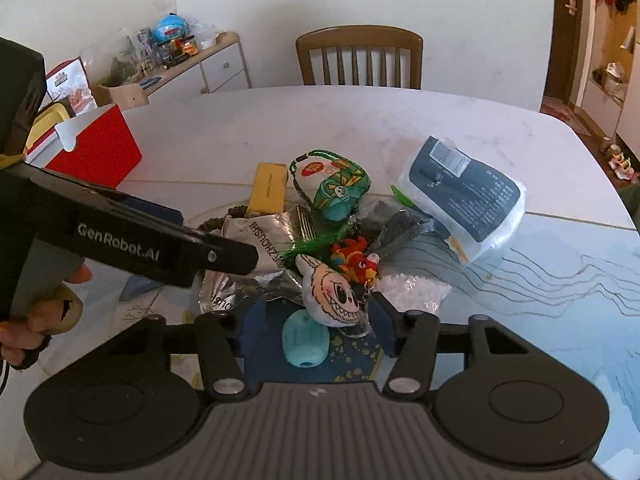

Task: Organize objects
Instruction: 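Grasp the silver foil snack bag with the left tool while the right tool grasps the white cartoon toy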

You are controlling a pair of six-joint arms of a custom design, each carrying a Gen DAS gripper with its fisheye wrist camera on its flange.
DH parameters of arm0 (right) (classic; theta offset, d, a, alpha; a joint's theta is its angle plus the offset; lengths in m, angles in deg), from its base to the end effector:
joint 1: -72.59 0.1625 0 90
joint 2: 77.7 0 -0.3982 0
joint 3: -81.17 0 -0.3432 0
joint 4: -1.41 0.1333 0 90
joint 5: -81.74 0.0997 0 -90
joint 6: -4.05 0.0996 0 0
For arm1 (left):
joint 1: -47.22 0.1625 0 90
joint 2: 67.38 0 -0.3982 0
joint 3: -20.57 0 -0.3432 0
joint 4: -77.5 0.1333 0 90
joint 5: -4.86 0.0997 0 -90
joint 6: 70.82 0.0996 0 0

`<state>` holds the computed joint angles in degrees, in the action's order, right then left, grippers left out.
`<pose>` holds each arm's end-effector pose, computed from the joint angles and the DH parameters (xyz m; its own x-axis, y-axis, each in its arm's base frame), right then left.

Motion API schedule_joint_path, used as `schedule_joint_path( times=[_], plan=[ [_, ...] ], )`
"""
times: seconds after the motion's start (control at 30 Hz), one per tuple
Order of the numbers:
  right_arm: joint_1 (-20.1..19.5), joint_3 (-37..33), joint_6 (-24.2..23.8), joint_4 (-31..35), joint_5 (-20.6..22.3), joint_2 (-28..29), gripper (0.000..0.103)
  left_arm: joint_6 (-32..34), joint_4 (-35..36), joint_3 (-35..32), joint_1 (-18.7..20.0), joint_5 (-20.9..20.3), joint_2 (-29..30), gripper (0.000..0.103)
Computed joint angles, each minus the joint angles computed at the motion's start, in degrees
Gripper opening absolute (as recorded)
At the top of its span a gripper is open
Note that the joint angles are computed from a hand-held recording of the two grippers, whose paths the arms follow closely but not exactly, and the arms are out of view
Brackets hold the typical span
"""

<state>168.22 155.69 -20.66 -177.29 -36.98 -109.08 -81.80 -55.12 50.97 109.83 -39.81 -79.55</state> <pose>0.1559 -0.7107 0.1452 -0.7947 -0.0593 0.6041 -0.4413 0.7397 -0.5080 -0.2029 -0.8353 0.1165 -0.8252 -0.0925 -0.5572 0.2667 0.8058 -0.5288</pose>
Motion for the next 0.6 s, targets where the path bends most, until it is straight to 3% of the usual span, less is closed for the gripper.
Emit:
schedule_joint_path(
  times=[0.13,0.2,0.33,0.4,0.6],
  plan=[
    [-0.47,-1.05,0.25,1.19,0.48,0.42,0.051,-1.07,4.26,-5.30,0.52,-0.30,2.70,0.093],
    [-0.60,-1.55,0.33,1.54,0.36,0.77,0.050,-1.75,6.20,-7.54,0.74,-0.24,3.78,0.084],
    [-0.80,-2.16,0.79,1.59,0.87,0.95,0.043,-2.38,6.24,-7.61,0.97,-1.23,3.72,0.080],
    [-0.83,-2.33,0.62,1.22,1.02,1.02,0.039,-2.48,6.00,-7.39,1.00,-1.71,3.60,0.069],
    [-0.86,-3.06,0.93,1.73,0.40,1.39,0.031,-2.51,7.06,-7.84,0.66,-0.26,3.72,0.057]
  ],
)
